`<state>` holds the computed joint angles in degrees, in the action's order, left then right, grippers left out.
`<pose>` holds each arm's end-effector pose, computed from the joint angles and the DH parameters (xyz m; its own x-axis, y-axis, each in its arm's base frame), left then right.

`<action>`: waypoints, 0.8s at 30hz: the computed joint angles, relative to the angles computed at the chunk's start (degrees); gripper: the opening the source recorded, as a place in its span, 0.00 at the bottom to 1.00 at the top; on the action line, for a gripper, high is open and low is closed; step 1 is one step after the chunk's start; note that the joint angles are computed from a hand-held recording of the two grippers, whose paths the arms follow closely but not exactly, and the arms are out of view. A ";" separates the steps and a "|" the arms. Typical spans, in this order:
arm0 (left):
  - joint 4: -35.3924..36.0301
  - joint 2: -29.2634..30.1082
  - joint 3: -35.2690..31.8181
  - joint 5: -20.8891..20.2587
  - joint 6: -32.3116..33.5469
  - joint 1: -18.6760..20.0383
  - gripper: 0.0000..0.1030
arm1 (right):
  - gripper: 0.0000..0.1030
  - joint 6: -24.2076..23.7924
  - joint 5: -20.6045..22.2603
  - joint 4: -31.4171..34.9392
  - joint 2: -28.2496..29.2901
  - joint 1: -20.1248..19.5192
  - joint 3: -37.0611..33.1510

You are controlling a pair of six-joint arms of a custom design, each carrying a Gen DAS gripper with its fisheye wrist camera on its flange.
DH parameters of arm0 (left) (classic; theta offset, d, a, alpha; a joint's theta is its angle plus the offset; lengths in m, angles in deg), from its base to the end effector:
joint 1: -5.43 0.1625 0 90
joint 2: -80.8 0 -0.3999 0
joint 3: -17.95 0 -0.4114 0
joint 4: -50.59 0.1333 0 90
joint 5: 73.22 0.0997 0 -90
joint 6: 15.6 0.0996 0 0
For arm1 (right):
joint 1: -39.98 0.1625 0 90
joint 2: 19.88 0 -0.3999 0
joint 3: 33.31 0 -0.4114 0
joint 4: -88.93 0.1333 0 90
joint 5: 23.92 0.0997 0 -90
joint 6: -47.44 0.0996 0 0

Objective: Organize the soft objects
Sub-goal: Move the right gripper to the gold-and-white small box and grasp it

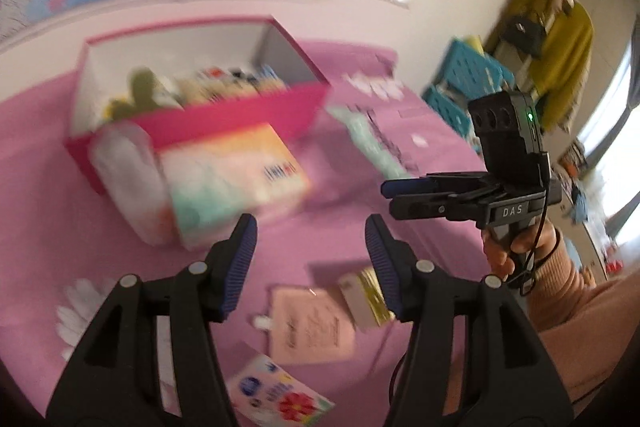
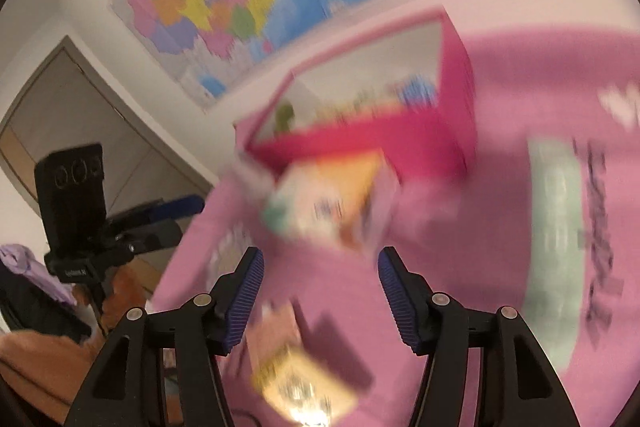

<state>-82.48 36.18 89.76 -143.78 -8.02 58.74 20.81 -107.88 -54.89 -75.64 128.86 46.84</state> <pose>-0.3279 -0.7186 0.1923 -0.7277 0.5879 -0.3534 0.6766 0.6998 -0.2290 0.1294 -0.7379 0.2859 -0.8973 -0.4191 0.1383 -0.4309 0.7640 -0.4803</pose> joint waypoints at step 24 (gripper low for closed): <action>5.40 0.45 6.25 -5.13 -2.39 0.04 0.40 | 0.38 1.51 -1.70 0.14 -5.46 -2.81 13.03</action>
<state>-77.08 36.63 96.01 -148.91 -10.42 58.79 22.33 -109.58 -54.74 -81.10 126.05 59.87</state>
